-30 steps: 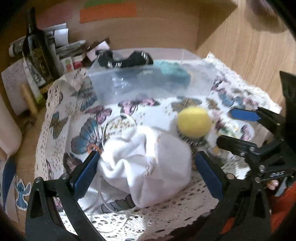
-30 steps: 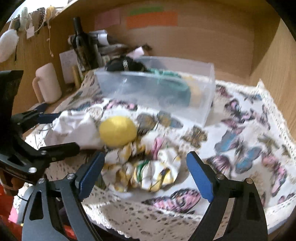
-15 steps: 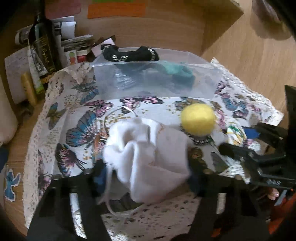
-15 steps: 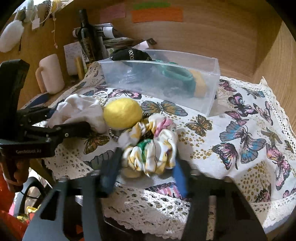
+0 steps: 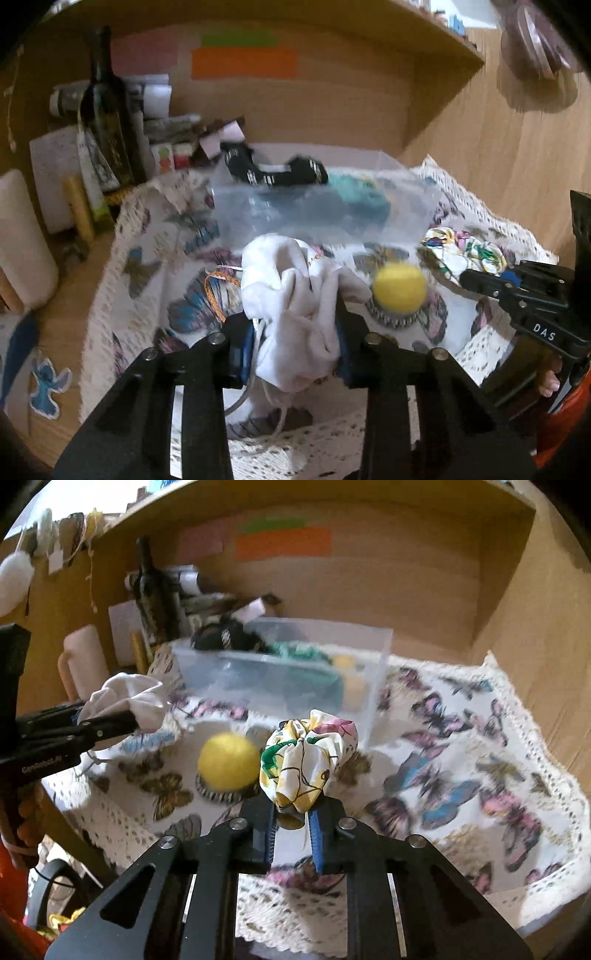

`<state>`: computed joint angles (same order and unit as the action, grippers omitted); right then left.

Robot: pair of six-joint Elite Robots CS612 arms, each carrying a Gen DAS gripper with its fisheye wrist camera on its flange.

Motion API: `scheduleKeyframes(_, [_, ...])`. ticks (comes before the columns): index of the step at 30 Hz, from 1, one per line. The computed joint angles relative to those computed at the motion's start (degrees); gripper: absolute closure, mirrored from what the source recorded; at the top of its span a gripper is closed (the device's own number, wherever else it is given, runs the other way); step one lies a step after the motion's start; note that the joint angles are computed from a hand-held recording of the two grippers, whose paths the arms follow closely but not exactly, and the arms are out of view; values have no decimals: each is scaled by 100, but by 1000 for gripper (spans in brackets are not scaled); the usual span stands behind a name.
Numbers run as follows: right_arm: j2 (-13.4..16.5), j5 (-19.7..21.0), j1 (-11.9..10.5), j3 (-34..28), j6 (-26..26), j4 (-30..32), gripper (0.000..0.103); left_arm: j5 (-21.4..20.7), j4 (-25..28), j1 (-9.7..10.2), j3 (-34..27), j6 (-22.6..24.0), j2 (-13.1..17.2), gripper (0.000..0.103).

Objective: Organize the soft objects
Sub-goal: 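Place the white bag into the box with the left tool while the right tool places the scrunchie in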

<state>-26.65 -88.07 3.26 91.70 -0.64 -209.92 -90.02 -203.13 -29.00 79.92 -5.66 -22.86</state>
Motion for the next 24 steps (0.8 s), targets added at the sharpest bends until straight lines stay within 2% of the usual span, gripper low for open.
scheduleKeyframes(11, [-28, 174, -47, -306, 46, -484, 89, 69, -331, 30, -301, -114, -14, 68])
scheduleKeyframes(15, [-59, 342, -74, -419, 13, -600, 89, 76, -326, 31, -471, -87, -25, 68])
scheduleKeyframes(20, [-57, 257, -38, -627, -141, -613, 89, 141, -307, 13, -737, 63, -22, 68])
scheduleKeyframes(24, [-34, 244, -22, -794, -226, -515, 89, -29, -134, 42, -1029, 56, 30, 68])
